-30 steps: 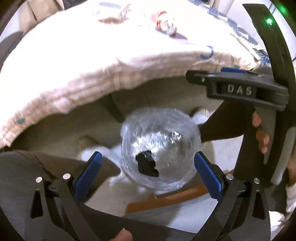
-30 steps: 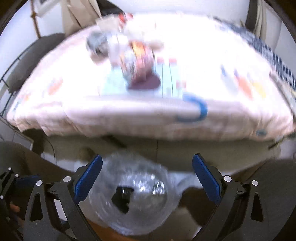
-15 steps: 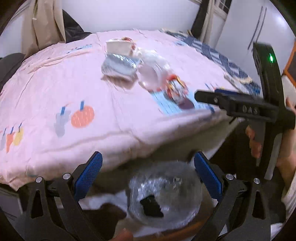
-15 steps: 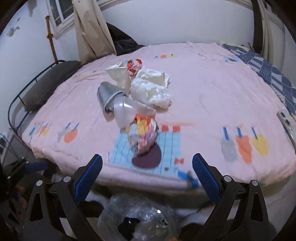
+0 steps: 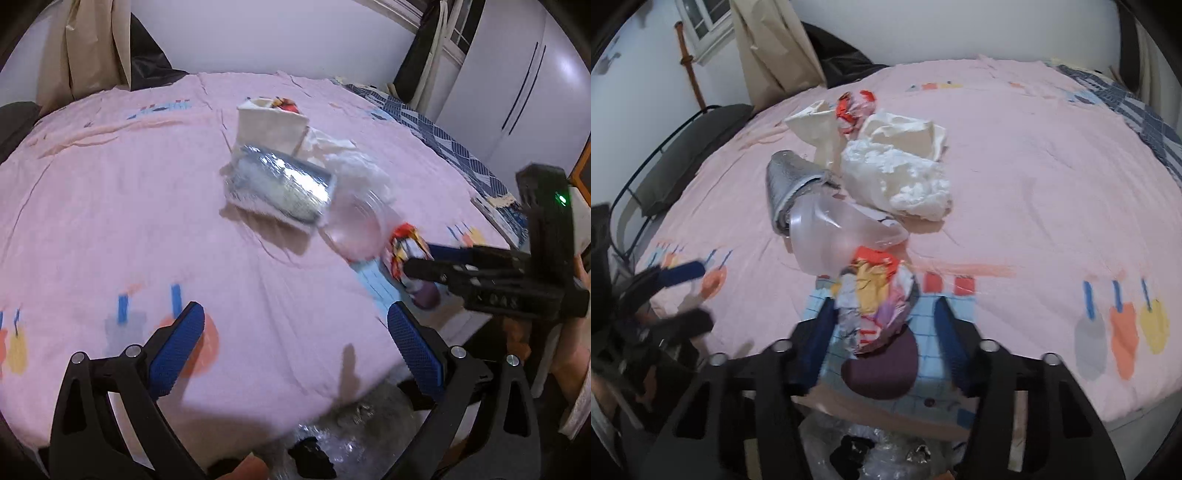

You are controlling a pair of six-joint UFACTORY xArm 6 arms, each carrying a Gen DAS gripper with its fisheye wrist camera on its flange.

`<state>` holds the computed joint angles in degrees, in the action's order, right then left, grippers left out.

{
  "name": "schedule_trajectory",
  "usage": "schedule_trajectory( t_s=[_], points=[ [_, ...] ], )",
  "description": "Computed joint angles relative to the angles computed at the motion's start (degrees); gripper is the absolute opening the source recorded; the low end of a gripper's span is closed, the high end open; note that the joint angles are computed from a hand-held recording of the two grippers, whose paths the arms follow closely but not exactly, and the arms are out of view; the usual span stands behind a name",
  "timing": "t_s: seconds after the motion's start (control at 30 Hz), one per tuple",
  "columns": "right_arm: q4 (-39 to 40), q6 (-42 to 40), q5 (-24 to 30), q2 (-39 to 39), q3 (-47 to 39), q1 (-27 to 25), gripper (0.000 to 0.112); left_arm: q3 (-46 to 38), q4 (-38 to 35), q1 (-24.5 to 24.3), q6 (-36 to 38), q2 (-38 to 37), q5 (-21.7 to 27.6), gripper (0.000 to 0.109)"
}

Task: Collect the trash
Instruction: 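Grasp the silver foil roll with the left tool while the right tool grasps the colorful wrapper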

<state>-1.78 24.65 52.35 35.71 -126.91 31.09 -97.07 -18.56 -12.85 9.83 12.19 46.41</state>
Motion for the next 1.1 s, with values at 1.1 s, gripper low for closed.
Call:
schedule_trajectory(
  t_s=[1.1],
  points=[
    [-0.1,-2.3,-9.4,-0.3,-0.2,-2.3,0.035,-36.3,0.8,1.3,-2.9,25.8,8.0,0.078]
  ],
)
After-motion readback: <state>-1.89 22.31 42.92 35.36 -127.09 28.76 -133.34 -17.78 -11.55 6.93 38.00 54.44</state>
